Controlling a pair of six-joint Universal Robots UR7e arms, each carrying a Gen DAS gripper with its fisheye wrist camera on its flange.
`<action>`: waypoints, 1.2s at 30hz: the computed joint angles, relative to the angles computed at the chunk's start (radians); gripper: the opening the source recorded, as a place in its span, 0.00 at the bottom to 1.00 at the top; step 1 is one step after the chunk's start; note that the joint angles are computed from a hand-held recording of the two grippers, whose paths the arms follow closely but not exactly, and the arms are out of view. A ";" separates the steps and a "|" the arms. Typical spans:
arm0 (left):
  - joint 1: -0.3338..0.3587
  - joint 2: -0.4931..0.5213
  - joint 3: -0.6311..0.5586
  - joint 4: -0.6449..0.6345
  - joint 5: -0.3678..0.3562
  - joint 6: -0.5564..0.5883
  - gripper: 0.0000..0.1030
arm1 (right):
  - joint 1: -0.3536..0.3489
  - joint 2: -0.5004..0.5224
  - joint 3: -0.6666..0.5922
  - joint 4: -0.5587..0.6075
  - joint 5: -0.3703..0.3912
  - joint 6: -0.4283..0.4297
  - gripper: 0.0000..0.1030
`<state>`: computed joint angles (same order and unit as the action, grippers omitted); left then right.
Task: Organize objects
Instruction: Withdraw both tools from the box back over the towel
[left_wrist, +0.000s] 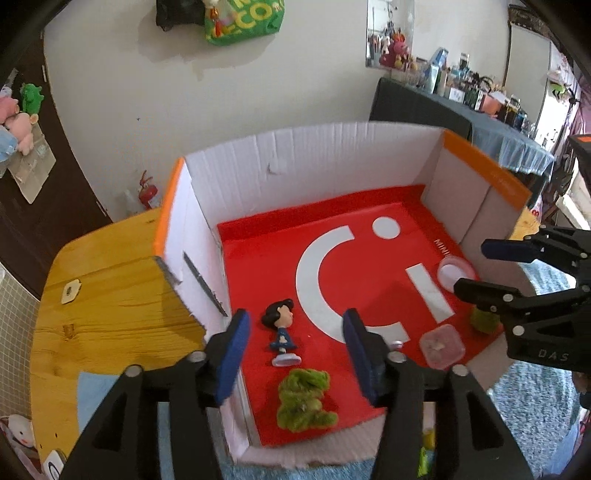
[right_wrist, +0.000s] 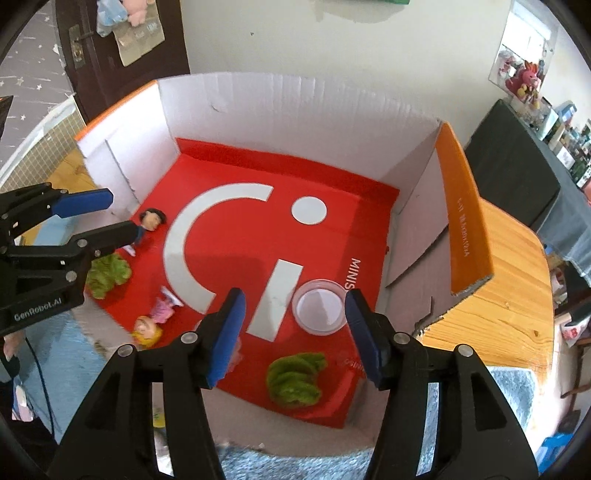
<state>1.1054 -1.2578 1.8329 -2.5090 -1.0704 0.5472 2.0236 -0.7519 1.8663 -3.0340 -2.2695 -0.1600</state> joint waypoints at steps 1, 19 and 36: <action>-0.001 0.006 -0.002 -0.010 -0.005 -0.003 0.60 | 0.006 -0.004 0.009 -0.012 0.002 0.004 0.54; -0.049 -0.223 0.169 -0.106 -0.106 -0.064 0.86 | 0.071 0.027 0.074 -0.332 0.010 -0.056 0.80; -0.037 -0.363 0.311 -0.183 -0.125 -0.105 0.98 | 0.123 0.049 0.209 -0.614 -0.025 -0.028 0.89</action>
